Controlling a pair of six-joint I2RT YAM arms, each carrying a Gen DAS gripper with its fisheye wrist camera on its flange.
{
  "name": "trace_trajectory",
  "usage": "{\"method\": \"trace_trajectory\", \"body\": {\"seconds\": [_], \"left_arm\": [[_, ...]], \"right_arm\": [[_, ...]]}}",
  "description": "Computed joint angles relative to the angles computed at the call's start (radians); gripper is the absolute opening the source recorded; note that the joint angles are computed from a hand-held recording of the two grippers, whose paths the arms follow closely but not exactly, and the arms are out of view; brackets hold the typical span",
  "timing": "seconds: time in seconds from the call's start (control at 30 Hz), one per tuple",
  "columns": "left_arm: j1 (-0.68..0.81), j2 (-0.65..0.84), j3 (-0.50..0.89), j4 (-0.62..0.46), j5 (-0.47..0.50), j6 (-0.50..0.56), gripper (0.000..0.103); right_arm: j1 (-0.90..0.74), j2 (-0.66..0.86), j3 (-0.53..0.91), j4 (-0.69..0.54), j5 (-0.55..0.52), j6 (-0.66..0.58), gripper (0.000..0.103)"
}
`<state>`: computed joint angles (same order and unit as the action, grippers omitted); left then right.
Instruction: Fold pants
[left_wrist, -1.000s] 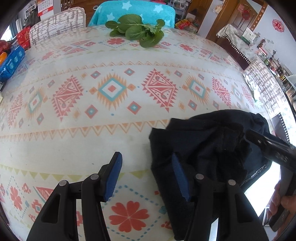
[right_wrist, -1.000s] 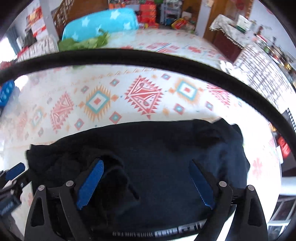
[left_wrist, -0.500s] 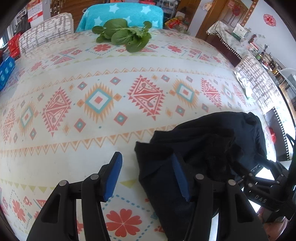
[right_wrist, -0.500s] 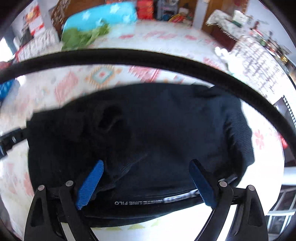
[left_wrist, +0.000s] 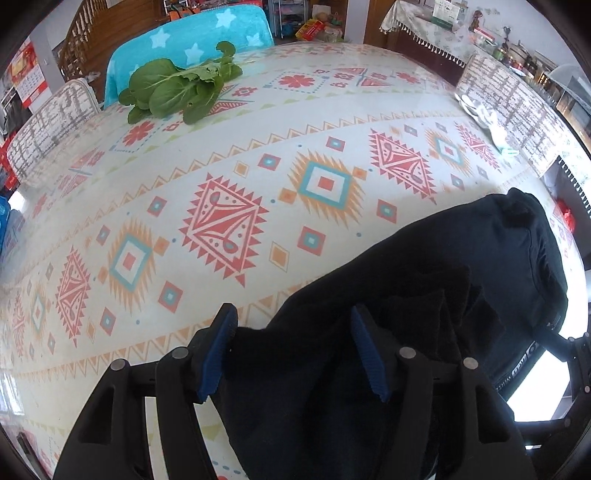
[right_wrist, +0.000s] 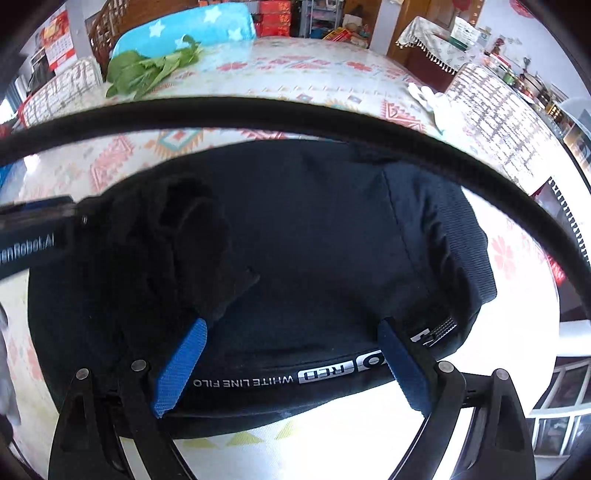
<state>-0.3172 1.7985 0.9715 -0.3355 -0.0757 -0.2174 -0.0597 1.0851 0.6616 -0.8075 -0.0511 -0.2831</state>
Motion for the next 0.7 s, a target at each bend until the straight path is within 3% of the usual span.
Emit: {"method": "trace_trajectory", "body": {"seconds": [0.13,0.23,0.43,0.57,0.7], "left_arm": [[0.027,-0.055,-0.017,-0.034,0.006,-0.019,0.064],[0.045,-0.152,-0.045,-0.092,-0.012,-0.063,0.064],[0.023,-0.352,-0.05,-0.249,-0.031,-0.205,0.064],[-0.07,-0.358,0.028,-0.314,-0.079,-0.272,0.064],[-0.171,-0.264,0.168,-0.347,-0.093,-0.31,0.064]], "right_arm": [[-0.057,0.001,0.011,-0.005,-0.064,-0.049,0.096],[-0.17,0.014,0.041,-0.024,-0.146,-0.155,0.096],[-0.542,0.132,0.173,-0.147,-0.357,-0.435,0.096],[-0.735,0.32,0.3,-0.19,-0.41,-0.561,0.096],[-0.818,0.472,0.409,-0.217,-0.417,-0.594,0.096]]}}
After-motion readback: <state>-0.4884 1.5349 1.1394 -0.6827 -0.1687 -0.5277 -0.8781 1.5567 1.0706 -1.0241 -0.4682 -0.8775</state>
